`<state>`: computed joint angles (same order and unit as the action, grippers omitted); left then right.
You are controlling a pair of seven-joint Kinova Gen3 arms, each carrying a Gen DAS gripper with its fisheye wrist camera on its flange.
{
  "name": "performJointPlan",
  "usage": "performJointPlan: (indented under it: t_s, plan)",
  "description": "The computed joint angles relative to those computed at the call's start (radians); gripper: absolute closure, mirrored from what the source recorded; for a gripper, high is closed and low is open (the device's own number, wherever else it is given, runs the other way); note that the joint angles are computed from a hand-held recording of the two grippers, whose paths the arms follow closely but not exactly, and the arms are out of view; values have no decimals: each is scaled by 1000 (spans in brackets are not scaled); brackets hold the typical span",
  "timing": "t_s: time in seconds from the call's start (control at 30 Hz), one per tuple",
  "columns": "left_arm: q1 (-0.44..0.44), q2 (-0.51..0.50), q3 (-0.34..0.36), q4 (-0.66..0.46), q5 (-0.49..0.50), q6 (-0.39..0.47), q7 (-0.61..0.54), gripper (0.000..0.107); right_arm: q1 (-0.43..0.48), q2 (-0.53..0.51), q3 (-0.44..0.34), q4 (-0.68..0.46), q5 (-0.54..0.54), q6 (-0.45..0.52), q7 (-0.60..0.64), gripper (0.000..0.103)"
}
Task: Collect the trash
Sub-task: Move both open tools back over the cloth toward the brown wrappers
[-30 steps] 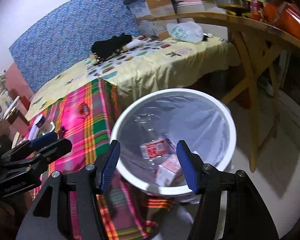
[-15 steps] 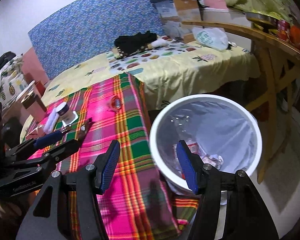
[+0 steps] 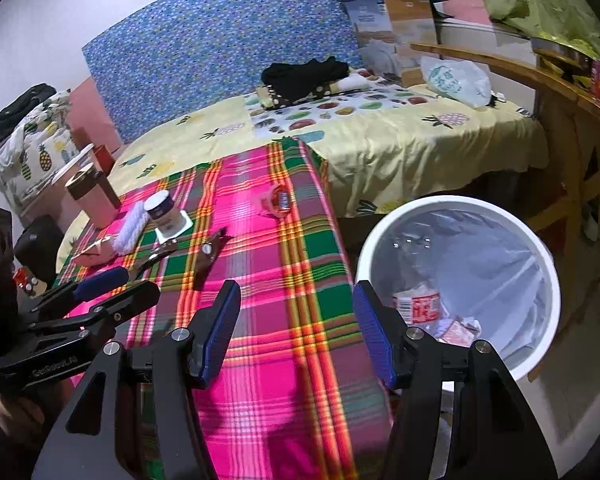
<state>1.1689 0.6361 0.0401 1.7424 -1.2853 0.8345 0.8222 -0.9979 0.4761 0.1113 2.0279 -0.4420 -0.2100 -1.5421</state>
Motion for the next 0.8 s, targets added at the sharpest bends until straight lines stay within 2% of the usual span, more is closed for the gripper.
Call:
performJointPlan:
  t_s: [0.1,0.13,0.4,0.57,0.8]
  plan:
    - [8,-5,1,13,10,25,8,37,26,2,-31,-11,19,6,-8,44]
    - [10,-8,2,16,11,33,10,37,31,3,-37,-18,26,12,-10,47]
    - [2,-25,19,47,28,89,29,38,33,16,-44,-62,80,49,-29,55]
    - [-19,-27,28,63,27,83,47,38,53,36,-61,-101,128,75,-55,57]
    - [-60,-15,20,71,-2,16,59,39,82,60,-80,-137,196,99,-94,59]
